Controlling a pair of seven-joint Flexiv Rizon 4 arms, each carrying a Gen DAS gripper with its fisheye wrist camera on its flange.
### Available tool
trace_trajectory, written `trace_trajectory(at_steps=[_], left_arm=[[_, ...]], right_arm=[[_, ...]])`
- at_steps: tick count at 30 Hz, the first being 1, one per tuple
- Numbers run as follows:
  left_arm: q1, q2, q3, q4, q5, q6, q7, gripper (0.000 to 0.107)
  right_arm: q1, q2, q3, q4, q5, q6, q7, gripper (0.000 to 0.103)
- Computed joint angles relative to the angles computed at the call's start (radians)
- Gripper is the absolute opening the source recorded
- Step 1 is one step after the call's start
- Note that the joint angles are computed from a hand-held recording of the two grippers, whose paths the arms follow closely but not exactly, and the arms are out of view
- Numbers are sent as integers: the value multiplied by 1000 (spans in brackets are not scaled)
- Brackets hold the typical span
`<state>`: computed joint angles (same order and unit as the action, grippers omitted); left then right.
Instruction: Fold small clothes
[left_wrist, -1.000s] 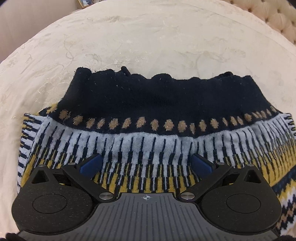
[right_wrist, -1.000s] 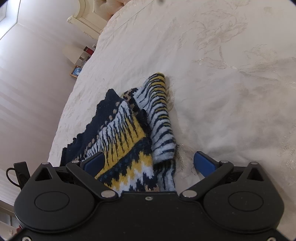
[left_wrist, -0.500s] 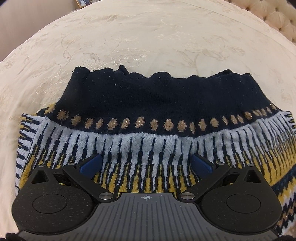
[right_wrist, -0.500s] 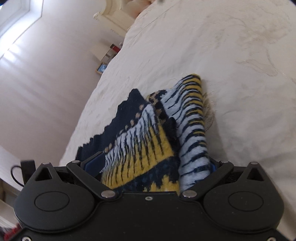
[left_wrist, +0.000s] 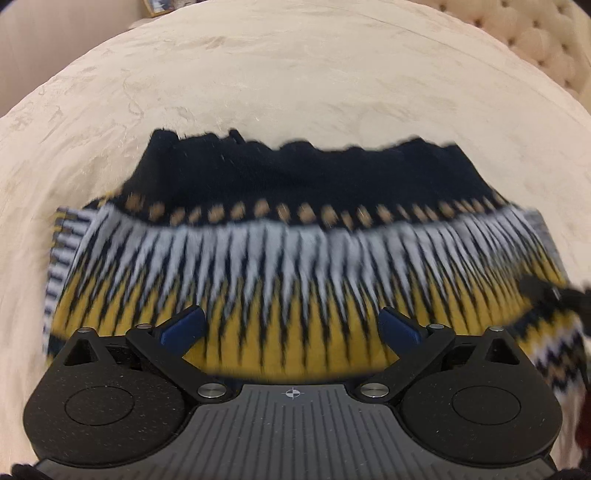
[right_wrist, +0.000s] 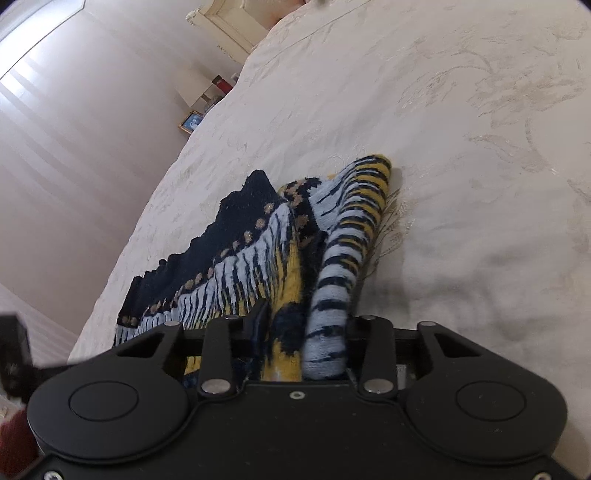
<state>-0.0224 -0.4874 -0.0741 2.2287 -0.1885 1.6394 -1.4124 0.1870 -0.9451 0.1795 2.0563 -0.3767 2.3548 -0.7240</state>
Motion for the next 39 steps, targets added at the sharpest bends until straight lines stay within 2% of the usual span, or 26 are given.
trace_trajectory(at_steps=[2,5,7,11,12,14,16,18,21,22,23,25,27,28,30,32,33,36,39], left_arm=[[15,29,-21,45,6,4,5,101],[9,32,-15,77,9,10,-2,101],[-29,10,24,72,22,35,-7,102],[-193,-23,180,31,34,34,-36,103],[-196,-24,184,27,41,32,-42,102],[-138,-10,122,43,36,45,-35,102],[-13,24,6,87,36,75,-29,101],[89,69,-78,129,37,89,-31,101],[167,135,-113,175,55,123,-41,101],[189,157,-118,178,74,116,-55,101],[238,175,-155,198,66,127,-46,101],[353,213,-238,231,78,125,-59,101],[471,236,-325,261,84,136,-68,100],[492,236,-337,257,95,137,-84,100],[575,228,-384,270,127,165,-102,101],[586,204,-363,266,153,182,-120,100],[616,190,-379,263,173,184,-127,100],[724,148,-463,246,221,152,-131,100],[774,118,-510,229,228,129,-114,100]], right_arm=[[-12,-6,9,-2,-11,4,12,48],[-26,-17,19,-5,-24,18,34,50],[-39,-28,27,-10,-44,30,52,56],[-63,-49,34,-15,-95,70,83,66],[-62,-50,30,-16,-103,75,85,69],[-45,-47,15,-15,-101,80,76,71],[-27,-43,1,-13,-92,79,62,72],[-16,-41,-5,-13,-84,79,49,73],[-4,-40,-10,-12,-68,84,34,73],[5,-38,-15,-10,-55,85,23,71],[19,-33,-23,-7,-35,79,11,68],[61,-15,-48,2,25,56,-27,54],[75,-11,-54,7,55,55,-60,49],[82,-8,-55,8,72,55,-72,45],[114,5,-69,15,123,48,-109,42],[152,23,-84,20,178,33,-149,40],[170,32,-93,23,202,24,-171,40],[239,68,-131,34,287,-18,-249,38],[328,107,-179,40,393,-75,-329,37]])
